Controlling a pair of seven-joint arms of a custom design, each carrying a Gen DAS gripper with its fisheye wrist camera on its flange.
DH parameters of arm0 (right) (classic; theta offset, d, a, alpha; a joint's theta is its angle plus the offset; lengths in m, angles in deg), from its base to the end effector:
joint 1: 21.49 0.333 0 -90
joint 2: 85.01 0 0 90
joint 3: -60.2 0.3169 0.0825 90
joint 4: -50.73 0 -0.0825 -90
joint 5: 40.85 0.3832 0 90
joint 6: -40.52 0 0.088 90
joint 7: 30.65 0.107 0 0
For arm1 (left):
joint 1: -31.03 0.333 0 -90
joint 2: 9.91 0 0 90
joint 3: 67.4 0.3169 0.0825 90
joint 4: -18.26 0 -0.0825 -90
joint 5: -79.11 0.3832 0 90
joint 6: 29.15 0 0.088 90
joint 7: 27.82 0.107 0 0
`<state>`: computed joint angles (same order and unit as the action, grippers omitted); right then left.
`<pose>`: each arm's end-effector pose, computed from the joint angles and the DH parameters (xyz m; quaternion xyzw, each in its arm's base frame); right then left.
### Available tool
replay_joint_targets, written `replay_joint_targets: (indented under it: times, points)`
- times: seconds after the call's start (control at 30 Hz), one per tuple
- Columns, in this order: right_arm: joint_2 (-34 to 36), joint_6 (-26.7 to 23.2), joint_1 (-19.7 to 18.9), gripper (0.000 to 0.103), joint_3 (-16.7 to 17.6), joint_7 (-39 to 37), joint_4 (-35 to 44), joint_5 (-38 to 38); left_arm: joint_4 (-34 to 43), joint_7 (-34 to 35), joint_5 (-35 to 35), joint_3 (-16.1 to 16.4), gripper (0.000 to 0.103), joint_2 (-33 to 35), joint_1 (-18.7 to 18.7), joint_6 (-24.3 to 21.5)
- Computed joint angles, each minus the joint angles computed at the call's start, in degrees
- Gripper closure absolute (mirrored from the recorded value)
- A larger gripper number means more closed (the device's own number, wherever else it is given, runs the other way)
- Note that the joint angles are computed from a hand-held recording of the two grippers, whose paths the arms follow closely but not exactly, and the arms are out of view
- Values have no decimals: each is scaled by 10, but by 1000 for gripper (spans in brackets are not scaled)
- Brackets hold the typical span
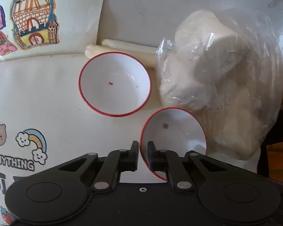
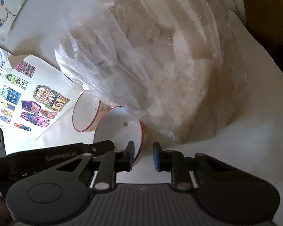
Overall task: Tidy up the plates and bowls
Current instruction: 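Lift the white bowl with both tools and carry it over the steel bowl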
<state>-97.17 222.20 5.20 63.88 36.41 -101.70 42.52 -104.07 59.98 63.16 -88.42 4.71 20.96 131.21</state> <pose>0.3884 0.1223 0.3457 -0.4666 0.8158 -0.0179 0.3413 0.5271 -0.2944 0.3393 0.6037 -0.7620 0.2344 0.0051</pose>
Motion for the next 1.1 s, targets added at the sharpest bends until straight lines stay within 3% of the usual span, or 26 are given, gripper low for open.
replay_joint_targets:
  times: [0.03, 0.1, 0.3, 0.5, 0.67, 0.83, 1.1]
  points:
    - [0, -2, 3, 87, -2, -9, 3, 7, -4, 2, -1, -1, 93, -3, 0, 2]
    - [-3, -4, -12, 87, 13, 57, -7, -64, -12, 12, -16, -8, 94, -10, 6, 5]
    - [-27, -5, 7, 87, 4, 118, -29, -125, -35, 90, -97, -20, 94, -40, 22, 8]
    - [-86, -11, -23, 87, 45, 227, -71, -243, -69, 185, -214, -13, 94, -100, 11, 2]
    - [-149, -42, -70, 87, 106, 321, -103, -328, -119, 248, -300, 13, 94, -166, -22, -9]
    - [-197, -70, -87, 87, 151, 405, -127, -381, -173, 274, -341, 51, 94, -231, -62, -27]
    - [-258, -118, -83, 87, 168, 490, -152, -454, -224, 295, -354, 117, 94, -286, -121, -47]
